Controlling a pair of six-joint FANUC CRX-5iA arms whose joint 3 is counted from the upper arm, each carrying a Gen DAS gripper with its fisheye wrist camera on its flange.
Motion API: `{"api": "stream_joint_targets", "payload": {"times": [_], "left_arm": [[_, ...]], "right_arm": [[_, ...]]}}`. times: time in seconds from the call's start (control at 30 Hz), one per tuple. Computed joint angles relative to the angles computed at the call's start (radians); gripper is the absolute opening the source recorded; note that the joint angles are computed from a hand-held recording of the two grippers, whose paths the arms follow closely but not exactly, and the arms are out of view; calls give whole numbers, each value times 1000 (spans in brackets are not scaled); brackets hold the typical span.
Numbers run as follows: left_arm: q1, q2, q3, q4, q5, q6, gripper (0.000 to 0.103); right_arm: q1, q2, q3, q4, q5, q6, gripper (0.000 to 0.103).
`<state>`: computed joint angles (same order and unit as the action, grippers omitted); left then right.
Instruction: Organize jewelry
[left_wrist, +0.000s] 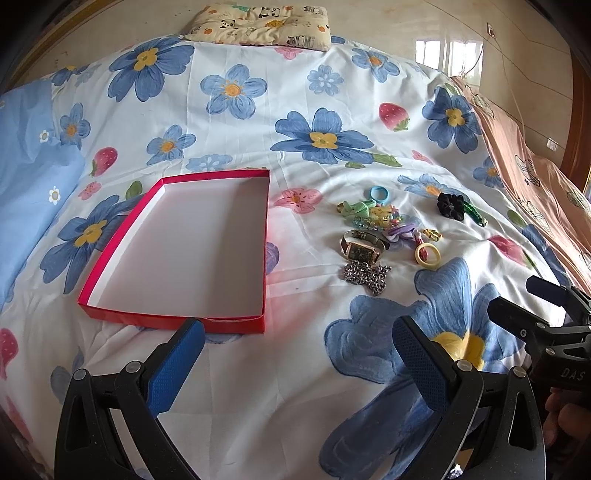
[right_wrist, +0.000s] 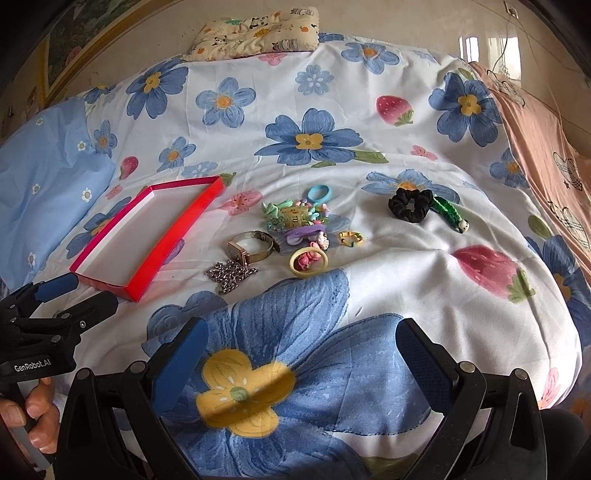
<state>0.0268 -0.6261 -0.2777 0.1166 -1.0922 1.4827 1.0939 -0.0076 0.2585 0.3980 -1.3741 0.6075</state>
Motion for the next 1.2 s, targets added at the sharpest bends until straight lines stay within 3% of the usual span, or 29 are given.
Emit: {"api": "stream_joint_targets", "payload": {"times": [1.2], "left_arm": [[-20, 54, 14, -7, 2, 9, 102]], "right_arm": [[-3, 2, 3, -16, 20, 10, 102]]}}
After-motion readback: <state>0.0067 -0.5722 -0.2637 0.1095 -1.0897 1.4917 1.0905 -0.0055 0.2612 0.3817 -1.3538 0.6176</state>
